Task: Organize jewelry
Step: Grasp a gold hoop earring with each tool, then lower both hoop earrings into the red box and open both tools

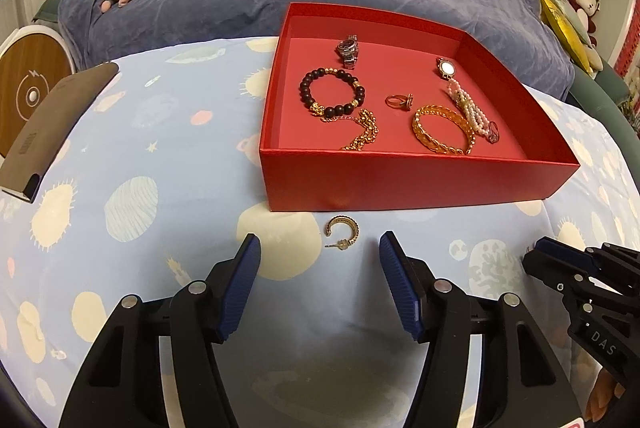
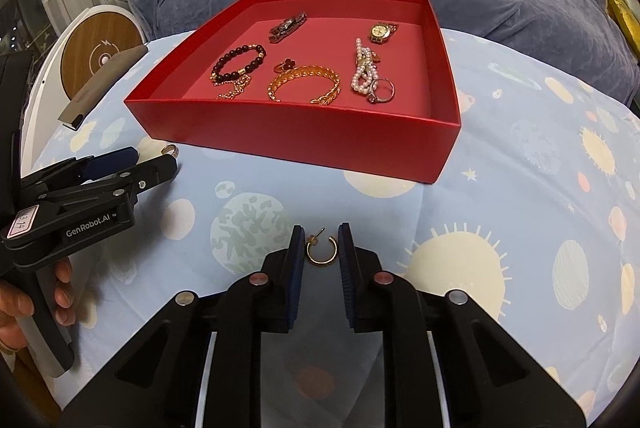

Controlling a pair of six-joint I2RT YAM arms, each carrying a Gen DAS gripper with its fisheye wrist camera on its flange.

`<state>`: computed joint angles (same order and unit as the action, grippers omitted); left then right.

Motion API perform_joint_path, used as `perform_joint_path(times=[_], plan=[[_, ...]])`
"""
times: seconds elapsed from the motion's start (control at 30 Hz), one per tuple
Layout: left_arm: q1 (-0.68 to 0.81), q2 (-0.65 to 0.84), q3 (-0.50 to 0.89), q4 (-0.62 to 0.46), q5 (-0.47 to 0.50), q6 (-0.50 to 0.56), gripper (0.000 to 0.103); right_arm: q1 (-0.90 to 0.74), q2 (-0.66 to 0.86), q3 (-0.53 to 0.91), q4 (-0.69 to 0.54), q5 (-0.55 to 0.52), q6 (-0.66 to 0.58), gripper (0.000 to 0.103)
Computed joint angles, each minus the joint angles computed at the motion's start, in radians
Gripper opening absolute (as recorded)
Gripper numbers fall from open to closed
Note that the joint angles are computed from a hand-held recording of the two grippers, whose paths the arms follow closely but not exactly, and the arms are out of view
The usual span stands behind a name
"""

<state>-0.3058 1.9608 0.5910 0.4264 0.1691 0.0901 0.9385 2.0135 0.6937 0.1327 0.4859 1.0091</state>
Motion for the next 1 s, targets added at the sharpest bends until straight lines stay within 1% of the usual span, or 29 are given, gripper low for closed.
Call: perform_joint_path(times=[0.1, 0.3, 0.4, 0.57, 0.67, 0.87, 0.93, 1.0], plan=[[-0.004, 0.007, 0.008, 0.01, -0.012, 0.001, 0.051, 0.001, -0.004, -0.004, 0.003, -0.001, 0.001, 0.016], [-0.005, 0.016, 0.018, 0.012, 0.008, 0.014, 0.023, 0.003, -0.029, -0.025, 0.011, -0.002, 0.006, 0.016], [-0.015, 0.017, 0.019, 0.012, 0.006, 0.025, 0.015, 0.002, -0.047, -0.038, 0.011, -0.001, 0.012, 0.016], [-0.02, 0.004, 0.013, 0.003, 0.01, 0.029, 0.014, 0.004, -0.075, -0.058, 0.01, 0.001, 0.018, 0.016], [-0.017, -0.036, -0.006, -0.021, 0.024, 0.028, 0.014, 0.008, -0.107, -0.07, 0.0, 0.009, 0.022, 0.016], [-0.004, -0.208, -0.062, -0.104, 0.101, 0.025, 0.014, 0.028, -0.226, -0.096, -0.051, 0.049, 0.026, 0.016], [-0.004, -0.26, -0.063, -0.127, 0.126, 0.015, 0.014, 0.022, -0.278, -0.098, -0.076, 0.066, 0.013, 0.016], [-0.012, -0.292, -0.051, -0.132, 0.13, -0.003, 0.014, 0.005, -0.324, -0.095, -0.096, 0.081, -0.007, 0.016]])
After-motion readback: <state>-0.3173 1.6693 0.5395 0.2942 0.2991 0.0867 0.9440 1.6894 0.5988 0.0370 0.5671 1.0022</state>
